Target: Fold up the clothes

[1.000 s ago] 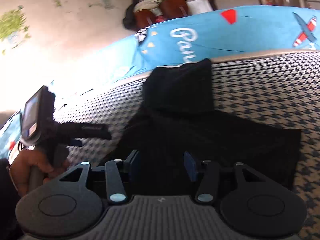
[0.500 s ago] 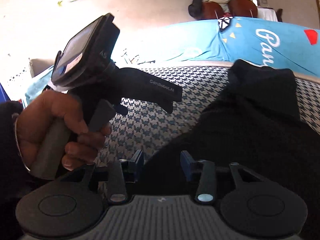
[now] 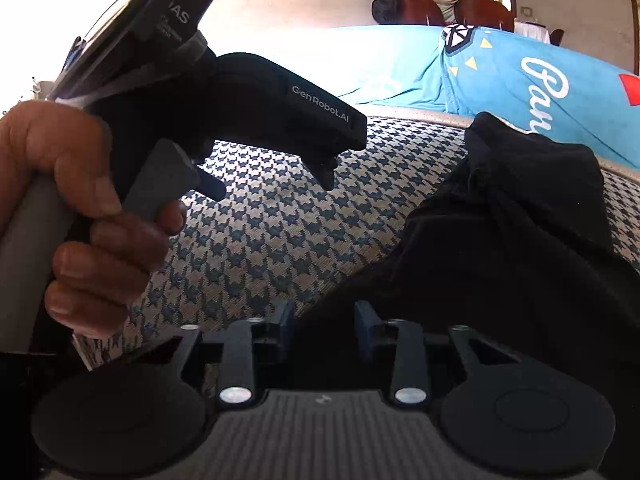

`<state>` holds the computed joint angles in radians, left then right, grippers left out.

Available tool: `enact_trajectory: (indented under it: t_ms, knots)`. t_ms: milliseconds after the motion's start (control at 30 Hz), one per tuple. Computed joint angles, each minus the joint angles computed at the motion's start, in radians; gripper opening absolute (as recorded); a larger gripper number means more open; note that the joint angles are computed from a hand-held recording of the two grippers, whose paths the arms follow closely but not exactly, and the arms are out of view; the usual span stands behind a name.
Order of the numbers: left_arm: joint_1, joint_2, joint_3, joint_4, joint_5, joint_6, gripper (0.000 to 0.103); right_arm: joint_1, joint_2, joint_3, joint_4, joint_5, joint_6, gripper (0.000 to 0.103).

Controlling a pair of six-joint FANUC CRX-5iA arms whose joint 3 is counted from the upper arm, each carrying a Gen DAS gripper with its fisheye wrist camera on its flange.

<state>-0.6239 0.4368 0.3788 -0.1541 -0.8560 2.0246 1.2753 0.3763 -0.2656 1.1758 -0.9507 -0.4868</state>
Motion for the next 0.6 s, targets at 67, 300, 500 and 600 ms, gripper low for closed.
enact_trajectory:
  t_ms: [67,300,500,600]
  knots:
    - [0.000,-0.002,-0.003,0.004,0.004,-0.003,0.101,-0.005,-0.011,-0.017,0.015,0.012,-0.026,0.011]
    - [-0.003,-0.001,-0.006,0.015,0.011,-0.017,0.101,-0.038,-0.067,-0.108,0.155,0.134,-0.154,0.005]
    - [-0.014,0.008,-0.001,0.026,0.010,-0.057,0.101,-0.030,-0.060,-0.098,0.142,0.140,-0.118,0.008]
    - [-0.028,0.007,-0.002,0.007,0.018,-0.072,0.101,-0.017,-0.075,-0.108,0.127,0.137,-0.125,0.008]
